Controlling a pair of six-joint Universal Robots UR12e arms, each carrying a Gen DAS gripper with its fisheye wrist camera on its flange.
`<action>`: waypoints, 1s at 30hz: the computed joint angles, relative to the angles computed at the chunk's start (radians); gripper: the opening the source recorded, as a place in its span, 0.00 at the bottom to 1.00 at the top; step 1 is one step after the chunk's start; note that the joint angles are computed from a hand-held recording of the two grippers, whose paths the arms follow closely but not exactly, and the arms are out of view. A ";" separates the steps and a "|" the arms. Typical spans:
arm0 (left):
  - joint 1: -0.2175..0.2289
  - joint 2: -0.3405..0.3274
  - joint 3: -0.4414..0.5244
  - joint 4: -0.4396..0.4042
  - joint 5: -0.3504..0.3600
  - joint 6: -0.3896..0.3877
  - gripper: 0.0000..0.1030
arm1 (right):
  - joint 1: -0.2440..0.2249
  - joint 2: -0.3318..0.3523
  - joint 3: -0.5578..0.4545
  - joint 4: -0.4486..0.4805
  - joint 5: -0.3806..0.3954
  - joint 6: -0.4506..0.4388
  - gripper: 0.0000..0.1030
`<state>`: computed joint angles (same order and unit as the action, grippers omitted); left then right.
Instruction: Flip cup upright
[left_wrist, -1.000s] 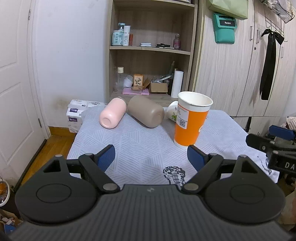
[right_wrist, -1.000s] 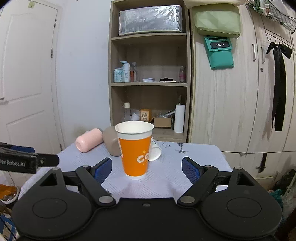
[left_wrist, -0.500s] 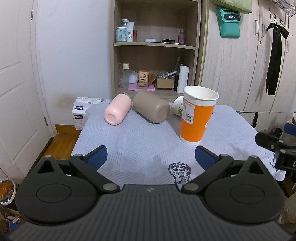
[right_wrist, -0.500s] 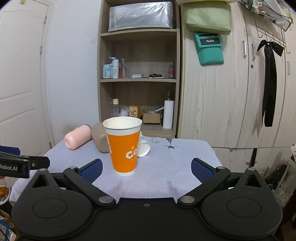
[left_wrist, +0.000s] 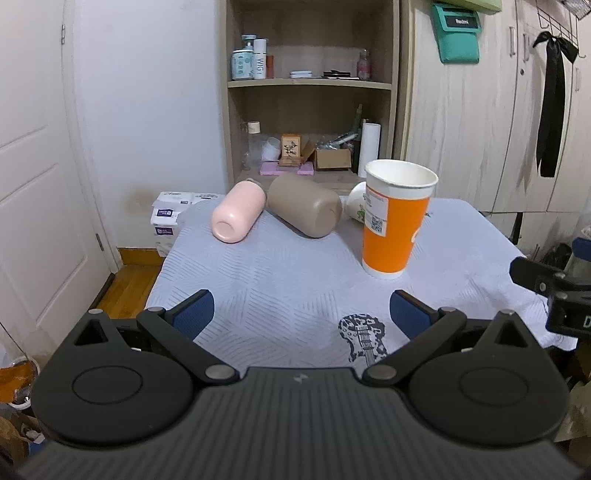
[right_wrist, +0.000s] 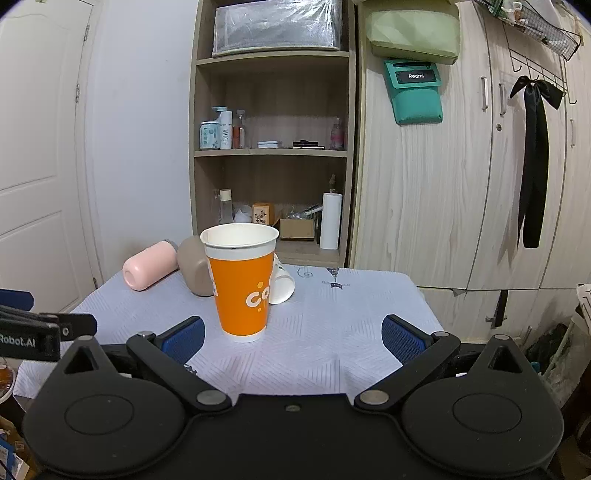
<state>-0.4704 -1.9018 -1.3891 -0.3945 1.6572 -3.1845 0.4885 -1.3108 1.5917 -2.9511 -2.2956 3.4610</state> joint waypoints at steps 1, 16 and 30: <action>-0.002 0.000 0.000 -0.001 0.001 0.002 1.00 | 0.000 0.000 0.000 0.005 -0.001 0.004 1.00; -0.007 -0.001 0.001 -0.014 0.031 -0.016 1.00 | 0.000 0.000 -0.005 0.041 -0.007 0.039 1.00; -0.002 0.006 -0.010 0.000 0.021 -0.048 1.00 | 0.005 -0.002 -0.004 0.049 -0.022 0.037 1.00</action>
<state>-0.4722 -1.8959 -1.3986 -0.3944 1.6781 -3.2328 0.4932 -1.3127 1.5876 -2.9023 -2.3179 3.4985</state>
